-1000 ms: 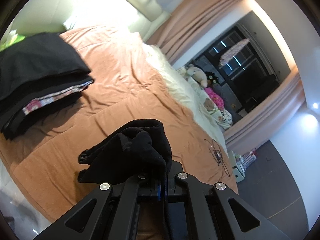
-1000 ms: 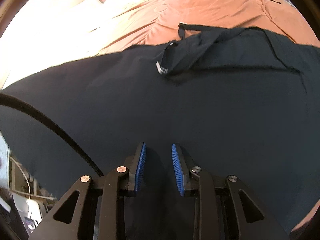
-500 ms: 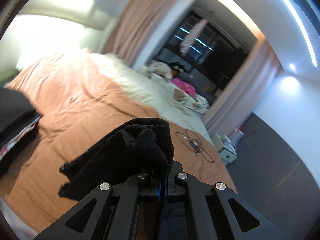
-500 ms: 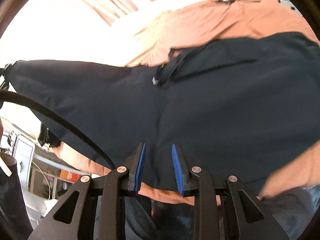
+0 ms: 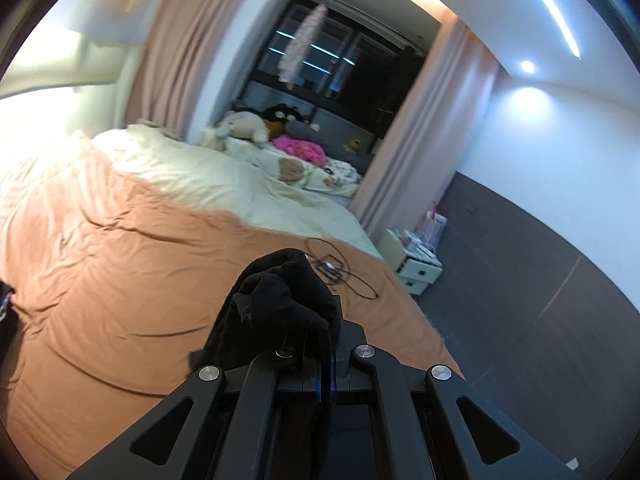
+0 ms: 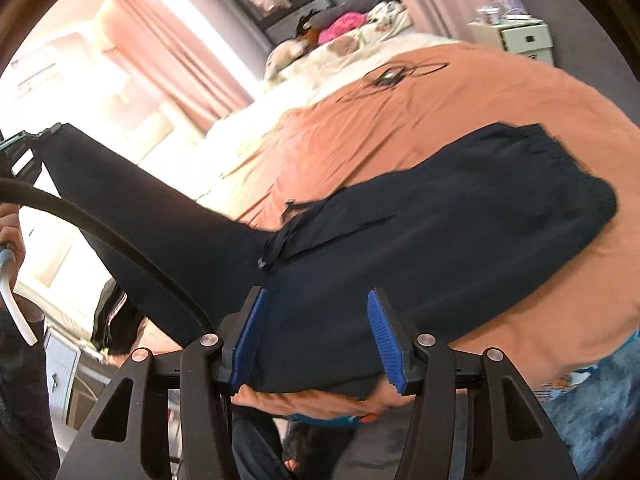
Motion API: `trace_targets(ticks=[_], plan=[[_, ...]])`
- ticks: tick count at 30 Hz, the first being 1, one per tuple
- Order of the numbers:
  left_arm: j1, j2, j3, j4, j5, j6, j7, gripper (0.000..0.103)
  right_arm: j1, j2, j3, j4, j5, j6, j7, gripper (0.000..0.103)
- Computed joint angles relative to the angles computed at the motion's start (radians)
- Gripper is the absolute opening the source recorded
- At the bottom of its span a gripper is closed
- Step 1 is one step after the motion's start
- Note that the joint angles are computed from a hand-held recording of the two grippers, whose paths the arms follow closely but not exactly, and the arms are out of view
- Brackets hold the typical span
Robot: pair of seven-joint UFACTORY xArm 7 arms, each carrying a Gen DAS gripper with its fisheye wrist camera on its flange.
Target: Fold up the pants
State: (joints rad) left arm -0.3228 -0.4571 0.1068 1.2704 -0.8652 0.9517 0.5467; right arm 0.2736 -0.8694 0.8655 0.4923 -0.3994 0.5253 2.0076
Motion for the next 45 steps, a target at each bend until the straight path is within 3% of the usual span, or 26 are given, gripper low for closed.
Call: trace_targets(ticks=[3,5,7,12,26,45], plan=[[-0.015,0.002,-0.037,-0.002,0.009,-0.016,-0.010,0.002,0.106,-0.108,-0.029,-0.061,0.038,0.075,0.025,0.056],[-0.030,0.014,-0.067,-0.001,0.019,-0.029,-0.029,0.002,0.132,-0.144,-0.013,-0.067,0.053,0.133,0.047,0.061],[-0.045,0.029,-0.091,0.001,0.028,-0.040,-0.045,0.002,0.199,-0.193,-0.019,-0.074,0.077,0.237,0.044,0.062],[-0.089,0.054,-0.154,-0.001,0.055,-0.089,-0.079,0.002,0.270,-0.240,0.008,-0.061,0.108,0.395,0.066,0.069],[-0.226,0.227,-0.323,0.037,0.188,-0.186,-0.196,0.002,0.312,-0.247,0.034,-0.006,0.159,0.591,0.138,0.072],[-0.385,0.306,-0.425,-0.075,0.163,-0.218,-0.161,0.002,0.322,-0.209,0.052,0.041,0.207,0.690,0.261,0.072]])
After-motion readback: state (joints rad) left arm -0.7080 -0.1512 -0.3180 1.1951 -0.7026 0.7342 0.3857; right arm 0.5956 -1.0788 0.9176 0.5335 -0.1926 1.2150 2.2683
